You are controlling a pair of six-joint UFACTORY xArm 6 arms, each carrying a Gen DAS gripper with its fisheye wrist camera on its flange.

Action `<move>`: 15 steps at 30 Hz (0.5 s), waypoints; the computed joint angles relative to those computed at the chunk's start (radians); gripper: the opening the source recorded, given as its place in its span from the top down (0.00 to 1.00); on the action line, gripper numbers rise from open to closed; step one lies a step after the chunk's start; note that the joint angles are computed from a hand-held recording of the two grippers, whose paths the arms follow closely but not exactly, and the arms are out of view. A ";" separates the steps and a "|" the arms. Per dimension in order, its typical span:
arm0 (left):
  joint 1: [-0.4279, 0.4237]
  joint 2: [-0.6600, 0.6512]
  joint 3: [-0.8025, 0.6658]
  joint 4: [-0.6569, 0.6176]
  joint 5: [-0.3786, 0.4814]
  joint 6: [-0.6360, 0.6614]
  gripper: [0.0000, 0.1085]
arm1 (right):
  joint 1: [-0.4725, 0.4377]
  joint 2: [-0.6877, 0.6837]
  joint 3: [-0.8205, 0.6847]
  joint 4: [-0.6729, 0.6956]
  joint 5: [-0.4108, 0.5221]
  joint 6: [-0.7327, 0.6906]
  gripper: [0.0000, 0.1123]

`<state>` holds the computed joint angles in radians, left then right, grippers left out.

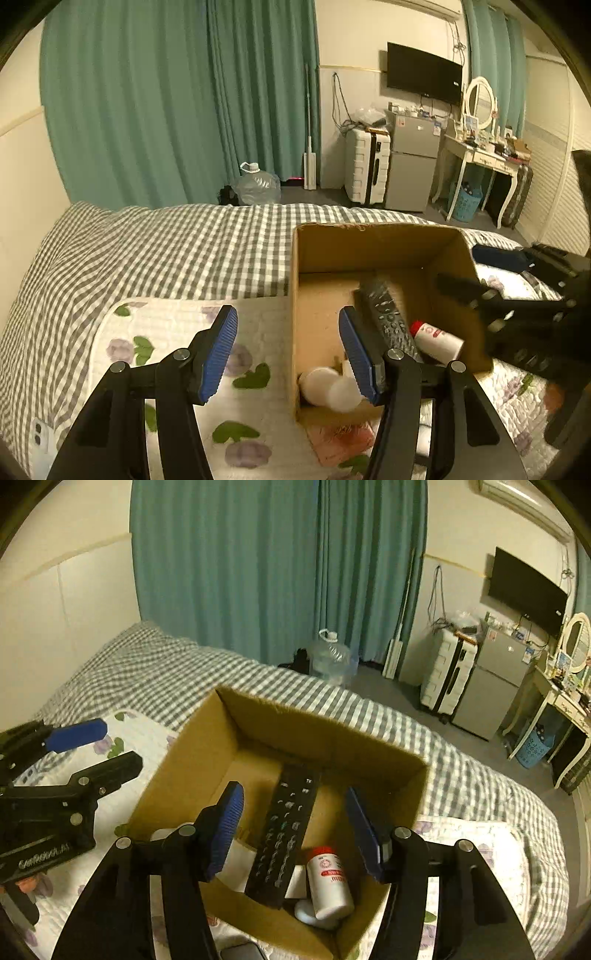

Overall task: Organize rigid objects
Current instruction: 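Lower the white block and the remote into the box and open both tools, then grasp the grey UGREEN case with the right tool while the left grasps the pink rose card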

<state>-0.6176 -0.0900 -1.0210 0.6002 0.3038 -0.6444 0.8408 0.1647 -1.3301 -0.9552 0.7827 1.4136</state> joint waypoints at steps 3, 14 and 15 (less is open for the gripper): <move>0.004 -0.056 0.055 -0.012 -0.006 -0.007 0.45 | 0.036 -0.049 0.016 -0.018 0.064 0.028 0.48; 0.015 -0.257 0.298 0.026 -0.016 -0.079 0.41 | 0.230 -0.139 0.082 -0.093 0.240 0.134 0.33; 0.015 -0.264 0.318 0.024 -0.021 -0.088 0.40 | 0.239 -0.134 0.098 -0.081 0.224 0.143 0.33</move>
